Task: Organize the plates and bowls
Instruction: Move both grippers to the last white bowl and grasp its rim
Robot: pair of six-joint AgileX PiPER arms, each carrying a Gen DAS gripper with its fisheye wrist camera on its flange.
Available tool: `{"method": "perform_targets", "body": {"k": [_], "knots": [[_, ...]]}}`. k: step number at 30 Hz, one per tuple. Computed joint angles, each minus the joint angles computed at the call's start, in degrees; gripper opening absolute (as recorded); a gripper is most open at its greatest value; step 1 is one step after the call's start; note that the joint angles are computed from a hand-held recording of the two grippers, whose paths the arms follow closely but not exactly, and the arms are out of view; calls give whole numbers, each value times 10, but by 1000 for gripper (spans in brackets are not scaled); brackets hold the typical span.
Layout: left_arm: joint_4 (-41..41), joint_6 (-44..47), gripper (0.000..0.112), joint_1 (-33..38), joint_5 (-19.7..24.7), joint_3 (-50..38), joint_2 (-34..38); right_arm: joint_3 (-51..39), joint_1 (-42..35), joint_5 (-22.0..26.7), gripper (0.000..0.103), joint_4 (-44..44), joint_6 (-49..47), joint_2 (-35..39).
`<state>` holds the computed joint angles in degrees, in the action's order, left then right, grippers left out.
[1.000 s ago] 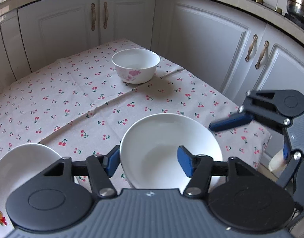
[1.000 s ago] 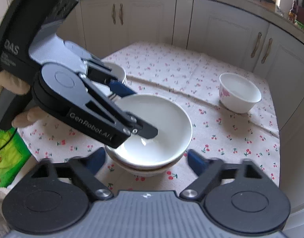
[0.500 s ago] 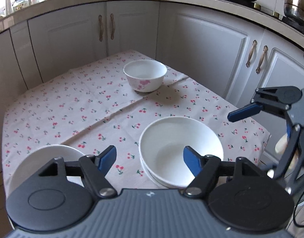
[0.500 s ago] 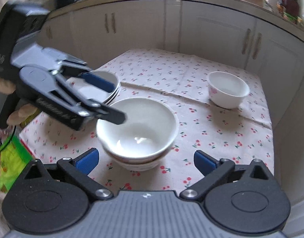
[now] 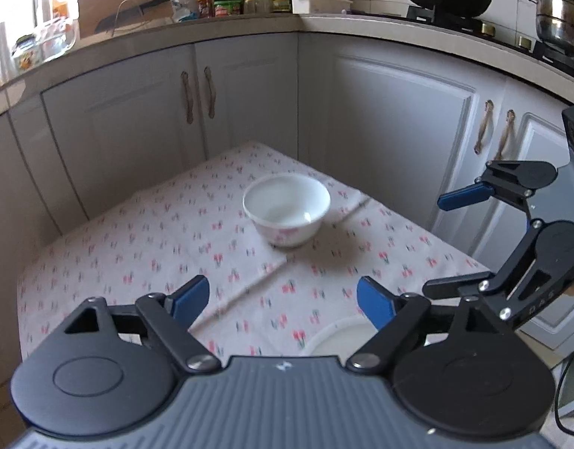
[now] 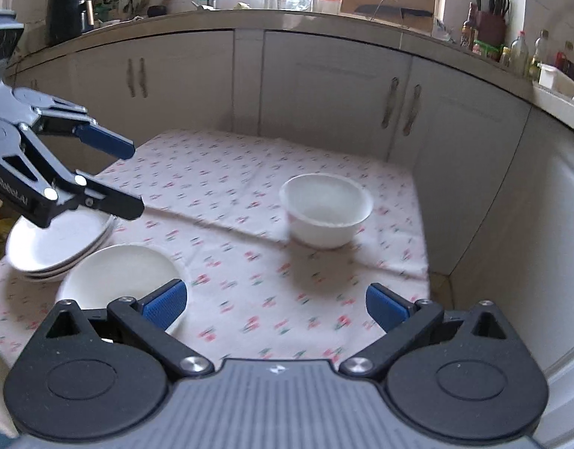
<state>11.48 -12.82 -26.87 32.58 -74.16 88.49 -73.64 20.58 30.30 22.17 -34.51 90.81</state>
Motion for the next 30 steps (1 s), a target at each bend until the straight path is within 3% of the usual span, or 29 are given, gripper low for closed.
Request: {"method": "perform_targets", "body": {"k": [8,13,15,18,24,27,30], "knots": [[-96,118,88,53,14,-163,150,-121,-29,-13,103,2,-28,125],[-146,164,88,73,38,-268,241,-201,-37,6,103,7,-39,198],[-152,166,88,76,46,-305,271,-231,-46,25,103,47,-80,224],[-171,172,88,83,79,-381,323,-257,-46,30,103,70,-101,247],[-198,163,87,97,168,-552,432,-320,-33,54,103,28,-88,300],[-214,154,84,104,215,-637,483,-339,-33,58,103,38,-97,320],[-212,146,73,103,257,-716,528,-381,-36,81,100,34,-76,348]]}}
